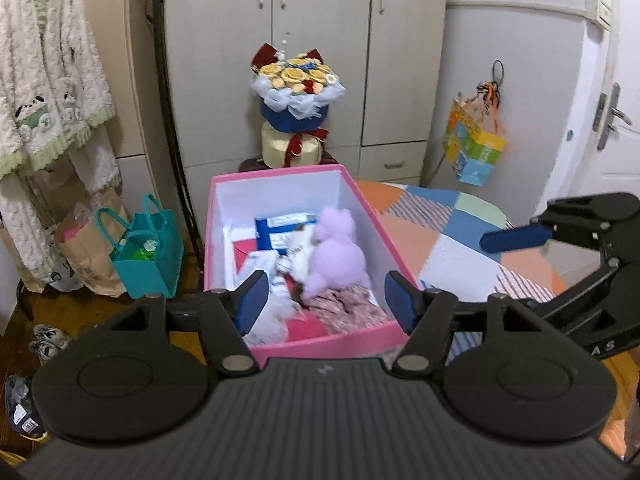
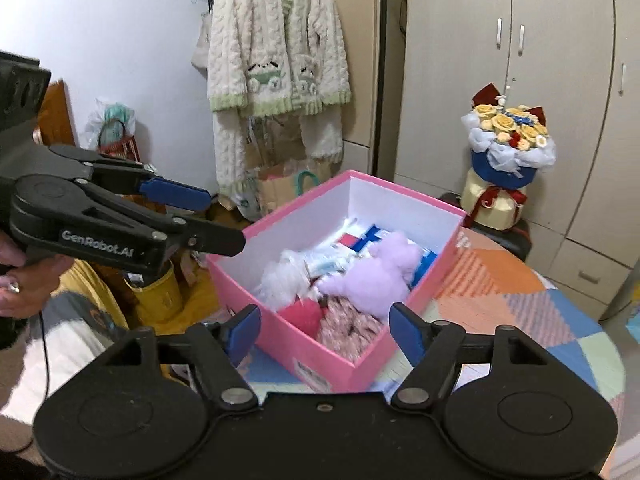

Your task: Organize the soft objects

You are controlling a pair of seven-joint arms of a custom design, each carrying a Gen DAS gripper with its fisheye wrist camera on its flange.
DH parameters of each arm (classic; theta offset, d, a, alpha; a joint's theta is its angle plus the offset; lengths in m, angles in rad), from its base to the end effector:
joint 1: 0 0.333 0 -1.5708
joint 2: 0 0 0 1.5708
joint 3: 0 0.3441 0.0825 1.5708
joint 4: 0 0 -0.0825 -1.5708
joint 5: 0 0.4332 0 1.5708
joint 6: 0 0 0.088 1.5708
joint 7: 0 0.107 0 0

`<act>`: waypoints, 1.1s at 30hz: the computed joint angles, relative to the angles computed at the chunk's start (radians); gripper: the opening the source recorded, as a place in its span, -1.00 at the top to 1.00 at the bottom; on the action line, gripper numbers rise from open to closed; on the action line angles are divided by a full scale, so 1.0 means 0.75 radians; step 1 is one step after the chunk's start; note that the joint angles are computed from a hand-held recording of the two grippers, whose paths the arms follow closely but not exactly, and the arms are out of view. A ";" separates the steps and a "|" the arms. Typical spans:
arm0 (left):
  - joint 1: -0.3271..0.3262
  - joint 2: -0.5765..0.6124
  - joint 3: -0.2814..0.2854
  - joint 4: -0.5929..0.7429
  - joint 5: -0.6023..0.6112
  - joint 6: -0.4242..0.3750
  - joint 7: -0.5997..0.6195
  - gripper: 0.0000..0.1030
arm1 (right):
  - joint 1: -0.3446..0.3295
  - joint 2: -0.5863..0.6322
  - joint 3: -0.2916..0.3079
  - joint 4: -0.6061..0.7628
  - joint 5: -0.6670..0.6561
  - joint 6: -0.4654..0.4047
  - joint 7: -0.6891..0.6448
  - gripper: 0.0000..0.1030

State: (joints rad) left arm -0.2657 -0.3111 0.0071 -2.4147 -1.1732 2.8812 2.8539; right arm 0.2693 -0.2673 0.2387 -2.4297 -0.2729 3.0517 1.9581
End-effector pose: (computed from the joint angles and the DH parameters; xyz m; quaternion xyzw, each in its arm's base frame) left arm 0.5049 -0.0785 0.4919 -0.4523 0.7639 -0.4081 0.2130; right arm 0.4520 0.2832 0.5066 -0.7531 0.4979 -0.2317 0.3623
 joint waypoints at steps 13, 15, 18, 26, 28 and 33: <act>-0.050 -0.146 -0.048 -0.166 0.197 0.117 -0.204 -0.93 | -0.157 -0.243 0.149 -0.157 -0.041 -0.151 0.268 -0.96; 0.036 -0.157 -0.145 -0.196 0.351 0.158 -0.401 -0.94 | -0.229 -0.278 0.225 -0.152 -0.108 -0.233 0.404 -0.96; 0.069 -0.178 -0.190 -0.229 0.465 0.186 -0.542 -0.94 | -0.268 -0.338 0.264 -0.198 -0.186 -0.220 0.563 -0.96; -0.156 -0.214 0.000 -0.287 0.473 0.224 -0.565 -0.94 | -0.331 -0.469 0.355 -0.276 -0.321 -0.243 0.836 -0.96; -0.172 -0.201 -0.020 -0.313 0.492 0.340 -0.616 -0.94 | -0.310 -0.483 0.341 -0.285 -0.333 -0.255 0.859 -0.96; -0.299 -0.197 0.067 -0.351 0.512 0.461 -0.680 -0.94 | -0.279 -0.503 0.326 -0.285 -0.370 -0.319 0.902 -0.96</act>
